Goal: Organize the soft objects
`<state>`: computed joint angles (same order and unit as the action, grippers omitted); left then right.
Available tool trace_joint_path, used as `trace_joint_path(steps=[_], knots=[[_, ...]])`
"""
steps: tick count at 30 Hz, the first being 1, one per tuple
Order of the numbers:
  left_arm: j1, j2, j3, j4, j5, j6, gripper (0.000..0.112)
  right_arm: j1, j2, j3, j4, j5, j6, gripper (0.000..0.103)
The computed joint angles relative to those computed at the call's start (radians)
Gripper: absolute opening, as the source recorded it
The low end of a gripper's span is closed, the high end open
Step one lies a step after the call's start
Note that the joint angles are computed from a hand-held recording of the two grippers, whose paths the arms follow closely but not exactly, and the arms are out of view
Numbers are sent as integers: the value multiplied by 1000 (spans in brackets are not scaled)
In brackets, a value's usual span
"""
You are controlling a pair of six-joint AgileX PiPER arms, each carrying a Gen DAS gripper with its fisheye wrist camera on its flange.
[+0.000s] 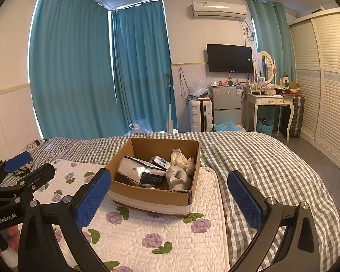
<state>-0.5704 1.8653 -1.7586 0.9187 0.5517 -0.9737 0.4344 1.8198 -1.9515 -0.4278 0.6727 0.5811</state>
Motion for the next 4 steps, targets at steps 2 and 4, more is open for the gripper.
trace_joint_path(steps=[2, 4], knots=[[0, 6, -12, -13, 4, 17, 93, 1, 2, -3, -2, 3, 1, 103], [-2, 8, -16, -10, 11, 18, 93, 0, 2, -3, 2, 5, -1, 103]])
